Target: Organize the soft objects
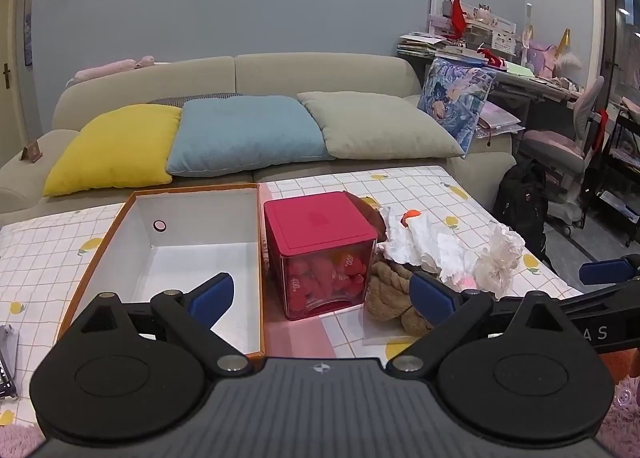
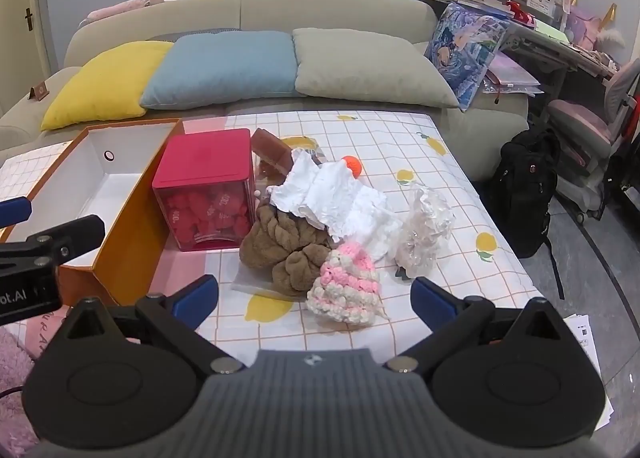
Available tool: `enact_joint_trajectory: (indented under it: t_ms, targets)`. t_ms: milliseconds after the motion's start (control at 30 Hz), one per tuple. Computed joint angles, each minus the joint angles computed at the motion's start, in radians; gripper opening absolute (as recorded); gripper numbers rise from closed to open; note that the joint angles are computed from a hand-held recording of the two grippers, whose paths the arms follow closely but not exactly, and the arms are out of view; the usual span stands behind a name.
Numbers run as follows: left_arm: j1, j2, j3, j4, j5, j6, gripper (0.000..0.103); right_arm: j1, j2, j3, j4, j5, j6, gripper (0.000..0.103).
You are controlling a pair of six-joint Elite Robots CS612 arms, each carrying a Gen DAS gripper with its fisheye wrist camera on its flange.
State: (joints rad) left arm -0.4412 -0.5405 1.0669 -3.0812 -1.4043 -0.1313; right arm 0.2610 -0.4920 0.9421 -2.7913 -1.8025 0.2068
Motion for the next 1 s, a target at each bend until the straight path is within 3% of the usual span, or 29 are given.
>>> enact_joint_trajectory:
  t_ms: [1000]
  targets:
    - [-0.002, 0.001, 0.004, 0.002, -0.001, -0.001, 0.103, -0.002, 0.002, -0.006, 0.029, 0.007, 0.007, 0.100]
